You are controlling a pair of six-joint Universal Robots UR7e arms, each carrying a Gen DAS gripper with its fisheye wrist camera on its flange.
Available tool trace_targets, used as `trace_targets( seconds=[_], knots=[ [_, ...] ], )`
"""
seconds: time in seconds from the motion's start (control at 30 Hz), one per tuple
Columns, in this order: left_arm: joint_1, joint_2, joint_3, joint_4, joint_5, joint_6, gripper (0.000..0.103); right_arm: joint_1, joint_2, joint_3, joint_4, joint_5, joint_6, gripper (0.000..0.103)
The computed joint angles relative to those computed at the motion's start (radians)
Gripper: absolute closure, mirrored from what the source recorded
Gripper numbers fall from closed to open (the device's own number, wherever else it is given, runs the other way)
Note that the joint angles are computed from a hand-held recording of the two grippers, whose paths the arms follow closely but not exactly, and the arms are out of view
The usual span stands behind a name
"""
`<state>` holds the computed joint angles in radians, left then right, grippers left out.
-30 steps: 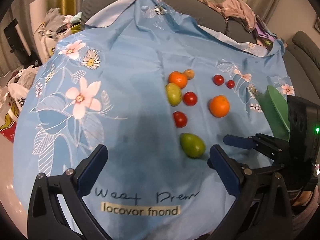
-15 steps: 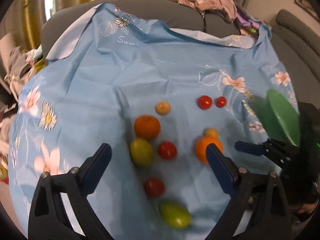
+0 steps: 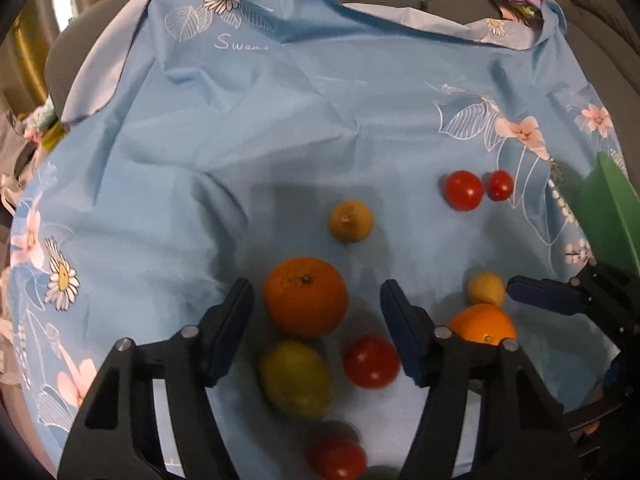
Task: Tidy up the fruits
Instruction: 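Close the left gripper on the large orange while the right gripper grasps the other orange, then carry the left orange into the green bowl and open while the right gripper releases its orange there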
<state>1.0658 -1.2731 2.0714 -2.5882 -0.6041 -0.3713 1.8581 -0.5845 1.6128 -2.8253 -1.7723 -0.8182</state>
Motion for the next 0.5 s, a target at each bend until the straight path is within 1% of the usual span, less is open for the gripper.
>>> trace_targets(
  seconds=[0.03,0.13,0.17,0.2,0.23,0.27,0.3,0.33,0.43,0.5],
  knots=[
    [-0.001,0.001,0.0,0.003,0.006,0.0,0.041,0.001,0.001,-0.001,0.0,-0.002,-0.005,0.04],
    [-0.002,0.006,-0.004,0.014,0.021,-0.008,0.058,0.004,0.001,0.001,0.0,-0.014,-0.013,0.042],
    [0.006,0.005,-0.014,0.043,0.009,-0.029,0.06,0.005,0.002,0.002,0.003,-0.022,-0.017,0.042],
    [0.013,0.005,-0.016,0.04,-0.009,-0.026,0.061,0.005,0.003,0.002,0.007,-0.027,-0.023,0.042],
    [0.016,0.009,-0.018,0.035,-0.011,-0.021,0.061,0.005,0.004,0.0,0.015,-0.033,-0.024,0.042],
    [0.011,0.013,-0.017,0.038,0.003,-0.022,0.061,0.002,0.008,-0.007,0.03,-0.036,-0.02,0.044],
    [0.009,0.014,-0.018,0.044,0.006,-0.027,0.061,-0.001,0.009,-0.014,0.055,-0.03,-0.014,0.052],
    [0.009,0.01,-0.015,0.037,0.0,-0.03,0.061,-0.006,0.008,-0.018,0.078,-0.021,-0.005,0.055],
    [0.012,-0.003,-0.011,0.018,-0.03,-0.037,0.061,-0.012,0.009,-0.023,0.078,-0.002,0.022,0.055],
    [0.003,-0.009,-0.004,0.013,-0.024,-0.042,0.061,-0.015,0.007,-0.021,0.073,0.006,0.029,0.056]
  ],
)
